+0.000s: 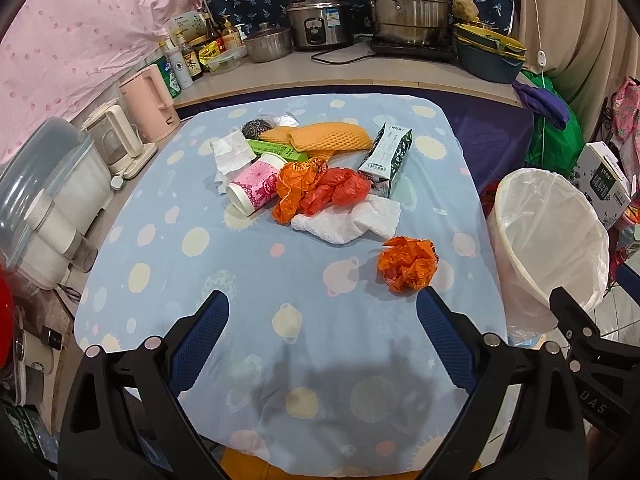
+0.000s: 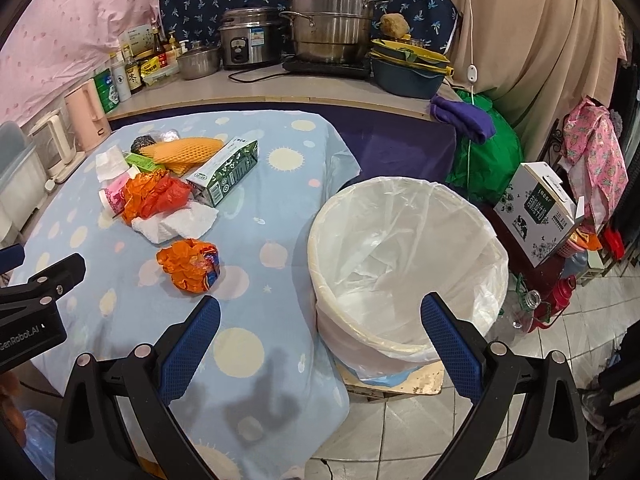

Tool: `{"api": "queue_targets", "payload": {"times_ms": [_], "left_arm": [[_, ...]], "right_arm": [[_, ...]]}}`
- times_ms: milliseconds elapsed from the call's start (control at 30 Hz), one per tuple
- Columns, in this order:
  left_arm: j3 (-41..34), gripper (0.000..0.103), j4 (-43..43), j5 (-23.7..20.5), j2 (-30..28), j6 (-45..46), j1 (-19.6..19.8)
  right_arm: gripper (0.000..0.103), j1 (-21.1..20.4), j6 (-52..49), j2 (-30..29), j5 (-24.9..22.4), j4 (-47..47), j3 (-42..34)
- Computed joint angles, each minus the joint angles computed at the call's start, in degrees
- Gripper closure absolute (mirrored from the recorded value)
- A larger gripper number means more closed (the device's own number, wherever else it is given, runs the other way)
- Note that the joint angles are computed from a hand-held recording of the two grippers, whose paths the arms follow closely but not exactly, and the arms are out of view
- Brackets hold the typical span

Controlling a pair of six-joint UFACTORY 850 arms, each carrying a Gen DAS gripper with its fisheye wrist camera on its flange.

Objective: Collect trash
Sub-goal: 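Grasp the crumpled orange plastic bag with the right gripper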

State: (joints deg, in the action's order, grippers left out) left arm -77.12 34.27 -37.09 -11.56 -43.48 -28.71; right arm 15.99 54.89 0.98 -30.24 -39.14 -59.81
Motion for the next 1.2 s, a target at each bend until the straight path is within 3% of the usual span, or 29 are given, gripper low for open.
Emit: {"api": "queue_targets", "payload": {"times_ms": [200, 533, 700, 867, 933, 1000, 1200], "left_arm": [[-0.35, 0.012, -0.74, 2.50, -2.24, 0.03, 3.08], [-2.62, 0.012, -4.15, 3.41, -6.85, 2.80, 8.13], [-4.42, 0.012, -7.84, 2.69, -9.36, 5.75, 10.45], [-5.74, 0.012, -11.05, 2.44, -11.31, 8.85, 11.85], [-6.34, 0.012, -12.46, 2.62, -12.05, 10.45, 12.04], [-6.93, 0.012, -14.04, 2.85, -12.70, 12.12, 12.03], [-9.93, 0.011, -21.57, 3.10, -15.30, 18.99, 11.46]], "right_arm": [[0.007, 0.64, -5.55, -5.16, 4.62, 6.47, -3.15], [0.008, 3.38, -9.20, -15.47, 6.61, 7.16, -11.35], [0.019, 3.46, -13.58, -20.20, 5.47, 11.41, -15.22], [0.041, 3.18, -16.61, -23.08, 4.12, 14.36, -17.37], [0.043, 2.98, -16.20, -23.41, 4.24, 14.16, -17.54], [0.056, 2.71, -14.89, -23.08, 4.52, 13.01, -17.21], [0.061, 1.67, -7.83, -21.08, 4.49, 6.53, -16.23]]}}
